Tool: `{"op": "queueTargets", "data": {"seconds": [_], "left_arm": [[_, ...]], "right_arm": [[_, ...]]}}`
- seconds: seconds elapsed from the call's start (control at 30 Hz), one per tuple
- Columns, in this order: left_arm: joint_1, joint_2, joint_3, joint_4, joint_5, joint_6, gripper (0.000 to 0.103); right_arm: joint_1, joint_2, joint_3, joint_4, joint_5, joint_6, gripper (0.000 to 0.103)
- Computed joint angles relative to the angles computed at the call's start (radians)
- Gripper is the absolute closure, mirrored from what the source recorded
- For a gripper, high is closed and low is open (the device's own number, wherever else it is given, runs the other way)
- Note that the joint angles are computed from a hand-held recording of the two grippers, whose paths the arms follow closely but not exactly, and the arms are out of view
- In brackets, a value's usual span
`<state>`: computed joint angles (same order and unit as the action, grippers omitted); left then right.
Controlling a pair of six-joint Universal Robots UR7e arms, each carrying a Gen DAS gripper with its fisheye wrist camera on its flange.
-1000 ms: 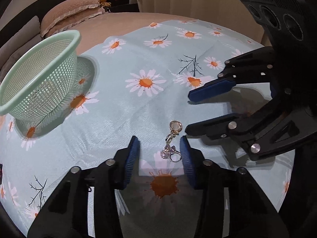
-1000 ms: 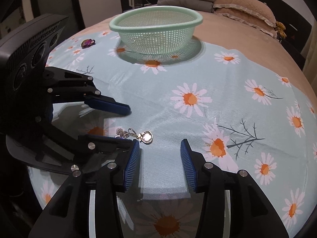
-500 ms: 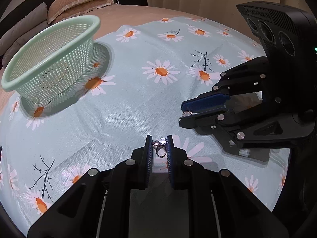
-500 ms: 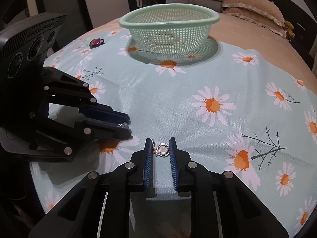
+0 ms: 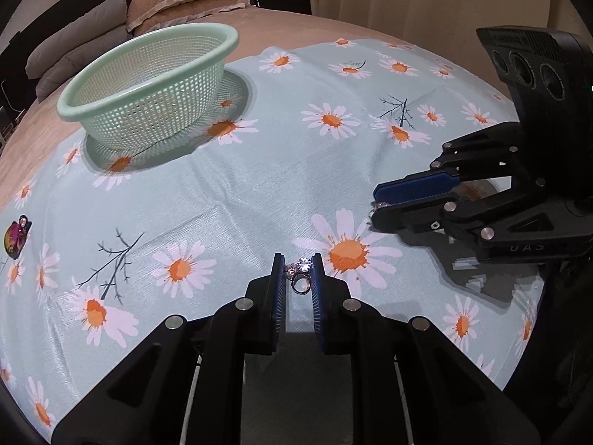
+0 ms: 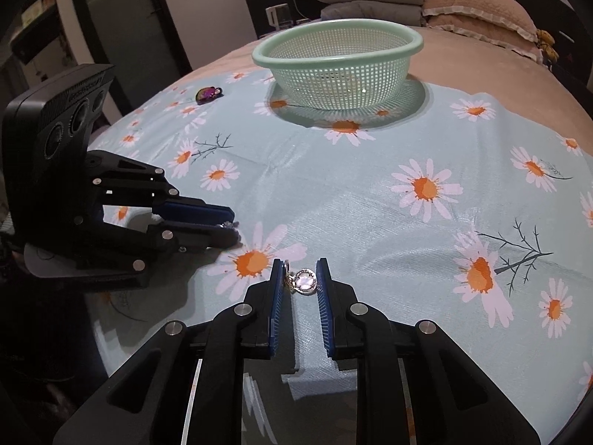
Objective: Organize jewelry
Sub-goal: 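Carry both charms over the green basket and open both tools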
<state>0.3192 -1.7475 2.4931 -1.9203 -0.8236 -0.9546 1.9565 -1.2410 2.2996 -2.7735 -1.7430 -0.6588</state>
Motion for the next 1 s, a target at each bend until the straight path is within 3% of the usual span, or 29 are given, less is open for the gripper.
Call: {"op": "queueTargets", "data": {"seconds": [0.13, 0.3, 0.6, 0.73, 1.0], "left_arm": [[-0.036, -0.062, -0.008, 0.079, -0.008, -0.058, 0.088], [-0.047, -0.121, -0.042, 0.192, 0.037, -0.098, 0.088], [0.002, -0.169, -0.142, 0.290, 0.162, -0.045, 0.088], [0.037, -0.165, -0.181, 0.268, 0.218, 0.004, 0.088], [0.179, -0.113, -0.205, -0.021, 0.263, 0.262, 0.088]], "right_arm": [[0.007, -0.039, -0.007, 0.036, 0.034, -0.002, 0.086], [0.024, -0.059, -0.063, 0.124, 0.060, -0.020, 0.086], [0.091, 0.032, -0.246, 0.208, 0.026, -0.033, 0.086], [0.111, 0.090, -0.329, 0.219, 0.032, -0.035, 0.086], [0.122, 0.190, -0.464, 0.191, 0.141, -0.033, 0.086]]}}
